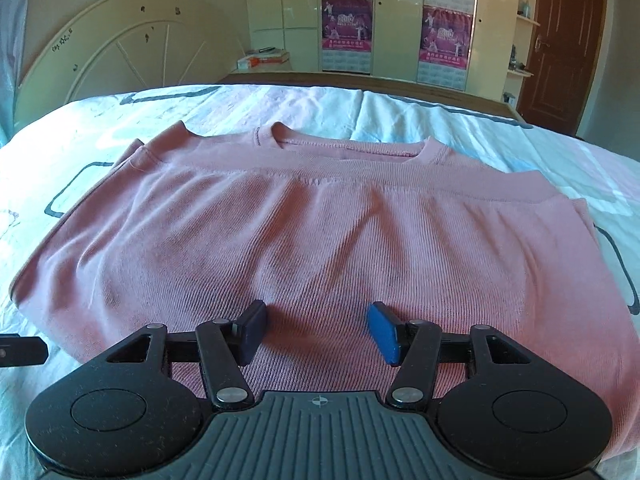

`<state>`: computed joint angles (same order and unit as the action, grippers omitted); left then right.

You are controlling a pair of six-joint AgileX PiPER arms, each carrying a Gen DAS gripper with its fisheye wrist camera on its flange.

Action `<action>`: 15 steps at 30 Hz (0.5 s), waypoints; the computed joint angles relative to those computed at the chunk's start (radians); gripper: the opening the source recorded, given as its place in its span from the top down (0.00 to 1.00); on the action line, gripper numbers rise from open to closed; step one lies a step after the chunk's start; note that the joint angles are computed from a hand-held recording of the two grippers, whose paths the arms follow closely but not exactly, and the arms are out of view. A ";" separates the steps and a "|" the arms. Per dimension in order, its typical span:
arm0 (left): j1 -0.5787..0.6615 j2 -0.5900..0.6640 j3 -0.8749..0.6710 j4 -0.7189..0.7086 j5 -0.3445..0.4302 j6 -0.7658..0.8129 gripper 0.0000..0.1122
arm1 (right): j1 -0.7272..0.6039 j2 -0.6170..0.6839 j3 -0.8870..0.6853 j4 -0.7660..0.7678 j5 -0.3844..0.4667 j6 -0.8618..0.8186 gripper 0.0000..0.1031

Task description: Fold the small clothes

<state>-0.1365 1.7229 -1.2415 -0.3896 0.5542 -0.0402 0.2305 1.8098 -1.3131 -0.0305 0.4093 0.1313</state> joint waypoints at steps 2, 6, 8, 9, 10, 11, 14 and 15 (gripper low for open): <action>0.015 0.006 0.001 -0.095 0.006 0.064 0.36 | 0.010 0.000 -0.007 -0.040 0.016 0.042 0.45; 0.067 0.046 -0.007 -0.352 0.028 0.191 0.33 | 0.024 0.004 -0.033 -0.085 0.040 0.101 0.44; 0.084 0.071 -0.002 -0.478 0.009 0.256 0.33 | 0.032 0.000 -0.041 -0.113 0.033 0.154 0.44; 0.089 0.085 -0.002 -0.541 -0.003 0.293 0.32 | 0.036 0.003 -0.048 -0.139 0.028 0.189 0.44; 0.093 0.097 0.004 -0.620 -0.023 0.351 0.31 | 0.041 0.009 -0.058 -0.163 0.028 0.219 0.44; 0.095 0.112 0.006 -0.688 -0.038 0.404 0.32 | 0.043 0.020 -0.074 -0.174 0.038 0.231 0.44; 0.090 0.164 -0.002 -0.920 -0.092 0.583 0.33 | 0.050 0.054 -0.107 -0.196 0.066 0.250 0.44; 0.085 0.184 -0.017 -0.966 -0.107 0.621 0.34 | 0.050 0.058 -0.107 -0.200 0.066 0.258 0.44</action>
